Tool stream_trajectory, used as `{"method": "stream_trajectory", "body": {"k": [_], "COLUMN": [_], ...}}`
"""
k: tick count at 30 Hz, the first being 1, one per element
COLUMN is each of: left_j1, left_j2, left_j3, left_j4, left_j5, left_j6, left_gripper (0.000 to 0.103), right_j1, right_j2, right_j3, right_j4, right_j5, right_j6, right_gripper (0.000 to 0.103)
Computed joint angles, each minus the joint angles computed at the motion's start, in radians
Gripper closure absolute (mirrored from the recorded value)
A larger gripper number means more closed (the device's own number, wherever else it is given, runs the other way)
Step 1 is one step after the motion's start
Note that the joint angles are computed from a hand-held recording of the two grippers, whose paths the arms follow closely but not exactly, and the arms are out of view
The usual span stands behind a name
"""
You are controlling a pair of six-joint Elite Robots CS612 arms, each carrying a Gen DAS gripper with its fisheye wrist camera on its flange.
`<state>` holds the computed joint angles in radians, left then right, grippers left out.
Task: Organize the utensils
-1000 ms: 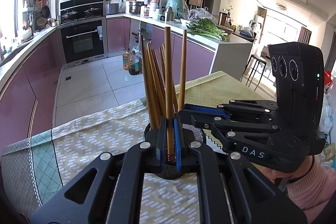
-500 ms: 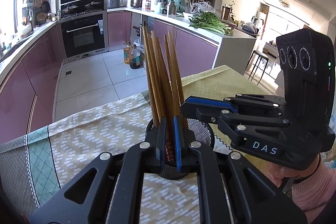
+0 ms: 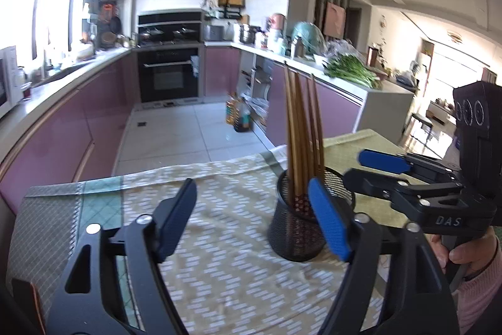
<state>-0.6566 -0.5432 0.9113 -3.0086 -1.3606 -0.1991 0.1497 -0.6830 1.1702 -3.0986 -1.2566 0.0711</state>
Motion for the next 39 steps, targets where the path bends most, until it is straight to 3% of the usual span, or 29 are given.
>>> {"method": "stream_trajectory", "body": {"k": [2, 5, 12, 20, 39], "left_j1": [-0.008, -0.019, -0.041, -0.057, -0.076], "left_j2": [-0.015, -0.033, -0.065, -0.094, -0.110], "left_j3": [0.041, 0.097, 0.174, 0.253, 0.310], "left_j4": [-0.053, -0.133, -0.240, -0.346, -0.425], "left_j5": [0.064, 0.141, 0.262, 0.345, 0.423], "left_j6": [-0.002, 0.003, 0.028, 0.035, 0.057], "left_gripper": [0.012, 0.006, 0.006, 0.005, 0.006], "right_j1": [0.005, 0.012, 0.034, 0.047, 0.070], "right_j2": [-0.005, -0.011, -0.024, -0.034, -0.042], "right_j3": [0.019, 0.047, 0.103, 0.148, 0.190], "right_j4": [-0.028, -0.091, -0.211, -0.301, -0.424], "right_j5": [-0.020, -0.050, -0.136, -0.177, -0.243], "right_j6": [-0.008, -0.008, -0.034, -0.035, -0.052], "right_gripper": [0.021, 0.007, 0.007, 0.007, 0.007]}}
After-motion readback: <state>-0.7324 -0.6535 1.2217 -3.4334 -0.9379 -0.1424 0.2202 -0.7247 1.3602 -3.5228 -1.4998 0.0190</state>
